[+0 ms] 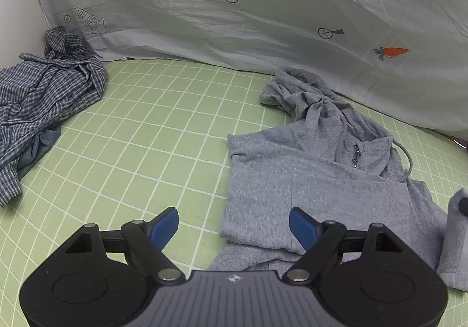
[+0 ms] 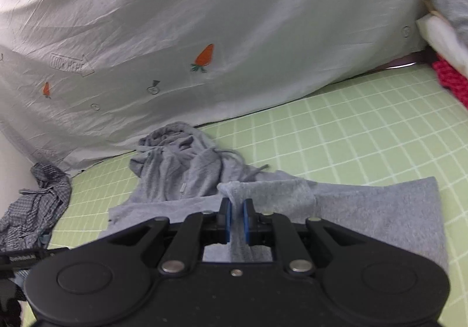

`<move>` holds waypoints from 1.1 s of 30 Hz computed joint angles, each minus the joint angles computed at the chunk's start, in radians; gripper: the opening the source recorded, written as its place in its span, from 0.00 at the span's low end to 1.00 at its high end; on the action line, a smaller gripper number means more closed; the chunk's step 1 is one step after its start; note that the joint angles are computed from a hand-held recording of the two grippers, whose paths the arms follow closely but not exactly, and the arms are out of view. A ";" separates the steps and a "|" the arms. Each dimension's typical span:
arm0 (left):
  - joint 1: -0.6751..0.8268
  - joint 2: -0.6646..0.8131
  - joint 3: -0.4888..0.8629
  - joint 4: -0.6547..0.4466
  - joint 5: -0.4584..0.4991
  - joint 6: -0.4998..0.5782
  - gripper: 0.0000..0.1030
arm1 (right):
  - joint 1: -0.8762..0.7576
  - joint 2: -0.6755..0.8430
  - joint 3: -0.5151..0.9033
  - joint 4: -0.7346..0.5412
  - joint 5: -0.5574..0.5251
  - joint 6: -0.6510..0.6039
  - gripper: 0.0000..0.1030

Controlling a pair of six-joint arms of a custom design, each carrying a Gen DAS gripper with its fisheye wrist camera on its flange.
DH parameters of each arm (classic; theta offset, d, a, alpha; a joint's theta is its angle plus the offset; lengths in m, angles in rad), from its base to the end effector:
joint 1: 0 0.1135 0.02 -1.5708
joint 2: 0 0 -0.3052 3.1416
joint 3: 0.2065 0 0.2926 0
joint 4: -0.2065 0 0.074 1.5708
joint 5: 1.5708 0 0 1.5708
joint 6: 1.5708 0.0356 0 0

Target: Fold clothes

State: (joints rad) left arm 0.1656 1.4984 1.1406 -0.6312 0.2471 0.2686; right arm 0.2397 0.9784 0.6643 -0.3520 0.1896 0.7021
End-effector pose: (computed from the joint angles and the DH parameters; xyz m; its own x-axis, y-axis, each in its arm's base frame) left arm 0.3435 0.0486 0.2831 -0.8017 0.1269 -0.5841 0.1924 0.9800 -0.0512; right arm 0.2213 0.0472 0.2679 -0.5159 0.5268 -0.6755 0.3196 0.8500 0.4189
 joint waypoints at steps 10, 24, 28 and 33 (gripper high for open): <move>-0.050 0.057 0.004 0.005 -0.066 -0.006 0.81 | -0.004 0.291 0.128 0.123 -0.121 -0.020 0.73; -0.261 0.087 -0.007 0.005 -0.104 0.039 0.81 | -0.036 -0.077 -0.115 -0.398 0.191 0.133 1.00; -0.320 0.115 0.009 0.013 -0.110 0.028 0.80 | -0.095 -0.096 -0.131 -0.412 0.175 0.092 1.00; -0.364 0.178 0.041 0.012 -0.110 0.022 0.68 | -0.163 -0.075 -0.129 -0.362 0.142 0.028 1.00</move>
